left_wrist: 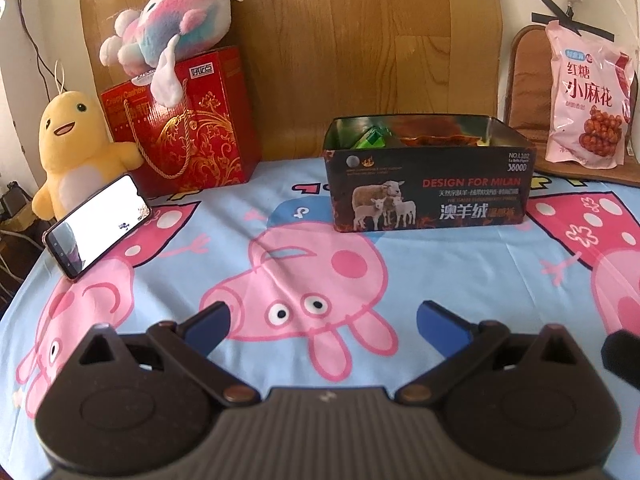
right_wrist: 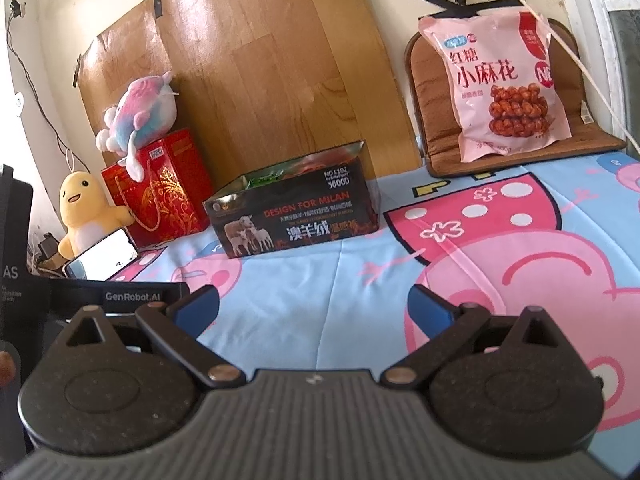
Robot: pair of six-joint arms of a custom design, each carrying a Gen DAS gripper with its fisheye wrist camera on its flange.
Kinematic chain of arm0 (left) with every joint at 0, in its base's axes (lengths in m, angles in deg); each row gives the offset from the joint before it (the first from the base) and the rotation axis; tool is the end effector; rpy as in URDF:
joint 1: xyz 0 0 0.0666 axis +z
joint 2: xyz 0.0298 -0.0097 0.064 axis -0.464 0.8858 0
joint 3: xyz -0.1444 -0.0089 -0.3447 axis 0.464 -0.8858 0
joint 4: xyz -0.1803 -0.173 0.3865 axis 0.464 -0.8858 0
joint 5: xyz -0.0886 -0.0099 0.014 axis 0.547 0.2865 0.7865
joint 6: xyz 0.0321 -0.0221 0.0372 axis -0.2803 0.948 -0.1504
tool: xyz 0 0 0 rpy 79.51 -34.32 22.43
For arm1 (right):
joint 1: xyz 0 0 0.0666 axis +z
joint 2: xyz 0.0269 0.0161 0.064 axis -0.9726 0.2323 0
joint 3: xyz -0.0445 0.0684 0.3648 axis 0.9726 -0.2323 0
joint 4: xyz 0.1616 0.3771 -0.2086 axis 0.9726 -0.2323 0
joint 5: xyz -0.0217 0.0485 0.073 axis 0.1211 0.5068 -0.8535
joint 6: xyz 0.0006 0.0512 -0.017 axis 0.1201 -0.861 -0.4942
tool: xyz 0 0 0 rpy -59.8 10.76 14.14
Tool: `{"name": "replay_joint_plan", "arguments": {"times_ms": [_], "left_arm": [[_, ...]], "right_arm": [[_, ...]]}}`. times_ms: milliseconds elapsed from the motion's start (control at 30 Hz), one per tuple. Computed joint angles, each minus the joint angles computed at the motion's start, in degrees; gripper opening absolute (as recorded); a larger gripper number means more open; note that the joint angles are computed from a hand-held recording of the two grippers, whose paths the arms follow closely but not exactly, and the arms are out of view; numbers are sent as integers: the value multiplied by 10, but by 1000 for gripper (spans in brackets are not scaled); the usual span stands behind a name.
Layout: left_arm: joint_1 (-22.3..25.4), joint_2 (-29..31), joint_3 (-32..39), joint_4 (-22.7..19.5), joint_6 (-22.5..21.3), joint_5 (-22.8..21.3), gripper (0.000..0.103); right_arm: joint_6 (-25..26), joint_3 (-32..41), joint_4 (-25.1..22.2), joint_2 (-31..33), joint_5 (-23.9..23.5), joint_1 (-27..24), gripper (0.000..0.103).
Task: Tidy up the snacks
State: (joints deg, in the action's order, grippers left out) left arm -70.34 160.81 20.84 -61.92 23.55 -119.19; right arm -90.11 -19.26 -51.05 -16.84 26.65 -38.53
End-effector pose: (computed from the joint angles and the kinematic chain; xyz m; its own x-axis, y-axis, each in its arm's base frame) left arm 0.3950 -0.3319 0.2714 -0.6371 -0.0684 -0.7678 -0.2407 0.9639 0.1139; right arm 0.3707 0.2830 0.2293 -0.4729 0.1303 -0.8714 -0.3465 0.8818 0.3199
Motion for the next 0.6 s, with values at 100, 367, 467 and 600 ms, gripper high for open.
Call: {"name": "replay_joint_plan", "arguments": {"times_ms": [100,367,467,600], "left_arm": [[1,0,0,-1,2,-2,103],[0,2,1,-6,4,3,103],[1,3,3,-9,5,6,103],[-1,4,5,-17,13,0,103]], "right_arm": [[0,1,-3,2,-1,1,101],[1,1,-3,3,-4,0,101],[0,1,-3,2,-5,0,101],[2,0,-2,1,-4,1,101]]}}
